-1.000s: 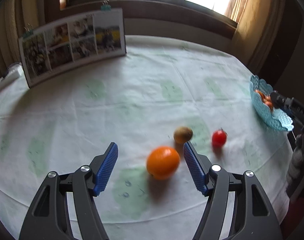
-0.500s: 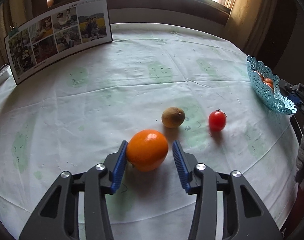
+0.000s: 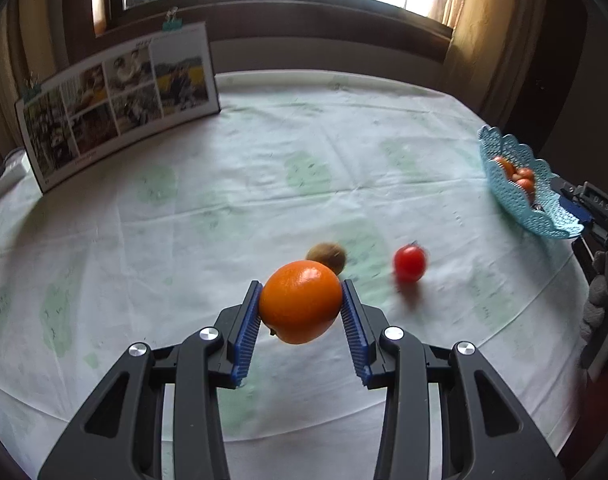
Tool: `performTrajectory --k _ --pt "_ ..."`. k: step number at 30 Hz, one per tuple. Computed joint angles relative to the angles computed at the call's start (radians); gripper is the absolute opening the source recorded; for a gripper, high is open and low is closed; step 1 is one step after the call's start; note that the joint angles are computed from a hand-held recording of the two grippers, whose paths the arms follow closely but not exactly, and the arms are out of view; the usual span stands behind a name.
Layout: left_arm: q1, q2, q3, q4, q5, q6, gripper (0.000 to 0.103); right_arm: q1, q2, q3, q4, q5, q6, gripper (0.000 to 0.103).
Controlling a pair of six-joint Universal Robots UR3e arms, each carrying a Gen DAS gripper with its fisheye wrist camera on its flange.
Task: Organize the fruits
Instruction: 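Carry the mandarin to the blue basket and open the left tool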
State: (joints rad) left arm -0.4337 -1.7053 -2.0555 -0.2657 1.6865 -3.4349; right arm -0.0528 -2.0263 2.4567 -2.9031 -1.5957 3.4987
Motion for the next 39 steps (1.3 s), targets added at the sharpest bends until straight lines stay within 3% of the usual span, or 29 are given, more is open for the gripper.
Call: performTrajectory --k 7,9,19,24,33,39 --pt "-0.088 -0.064 0.170 -0.059 0.034 0.004 0.040 -0.072 -0.095 0.086 -0.046 -0.019 0.015 0.049" --pt "-0.120 -0.103 0.245 -0.078 0.039 0.009 0.040 -0.067 -0.097 0.106 -0.081 -0.052 0.024 0.055" --pt "-0.244 -0.366 0.689 -0.187 0.007 0.056 0.040 0.047 -0.002 0.155 -0.309 -0.244 0.028 0.056" --pt "-0.279 -0.526 0.944 -0.281 -0.025 0.068 0.040 0.064 -0.008 0.170 -0.341 -0.290 0.047 0.056" --pt "-0.309 -0.804 1.400 -0.468 -0.074 0.086 0.040 0.026 -0.081 0.193 -0.292 -0.274 0.072 0.056" --pt "-0.312 -0.892 1.544 -0.537 -0.094 0.084 0.040 0.035 -0.087 0.191 -0.286 -0.292 0.079 0.059"
